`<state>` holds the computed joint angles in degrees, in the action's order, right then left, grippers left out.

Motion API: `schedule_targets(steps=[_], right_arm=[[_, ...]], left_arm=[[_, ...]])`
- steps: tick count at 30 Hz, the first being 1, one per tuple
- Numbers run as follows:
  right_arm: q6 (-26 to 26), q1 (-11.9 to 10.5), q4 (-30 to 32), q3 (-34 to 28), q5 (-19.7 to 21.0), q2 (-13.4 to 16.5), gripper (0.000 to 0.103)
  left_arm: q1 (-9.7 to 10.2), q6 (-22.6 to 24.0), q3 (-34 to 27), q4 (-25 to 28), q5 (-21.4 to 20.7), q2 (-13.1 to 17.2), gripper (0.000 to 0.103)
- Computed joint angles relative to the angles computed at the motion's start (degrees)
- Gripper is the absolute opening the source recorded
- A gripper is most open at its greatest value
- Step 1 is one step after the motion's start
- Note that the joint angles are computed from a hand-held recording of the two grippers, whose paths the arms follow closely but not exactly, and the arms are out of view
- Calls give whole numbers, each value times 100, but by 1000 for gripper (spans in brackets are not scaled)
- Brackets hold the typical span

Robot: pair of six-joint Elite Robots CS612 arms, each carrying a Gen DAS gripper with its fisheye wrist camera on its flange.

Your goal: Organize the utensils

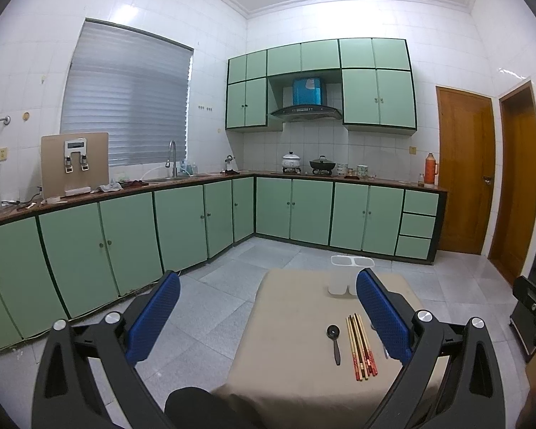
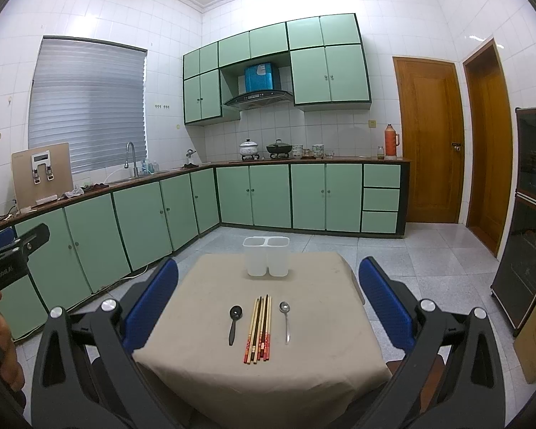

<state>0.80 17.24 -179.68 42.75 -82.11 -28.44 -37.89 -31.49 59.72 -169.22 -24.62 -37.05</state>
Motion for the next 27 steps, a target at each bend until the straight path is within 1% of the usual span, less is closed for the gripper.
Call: schedule_targets(steps=[27], right_arm=[[0,13,-32,50,-4,-24,98]], left_arm=[[7,25,7,-31,-5,2,97]])
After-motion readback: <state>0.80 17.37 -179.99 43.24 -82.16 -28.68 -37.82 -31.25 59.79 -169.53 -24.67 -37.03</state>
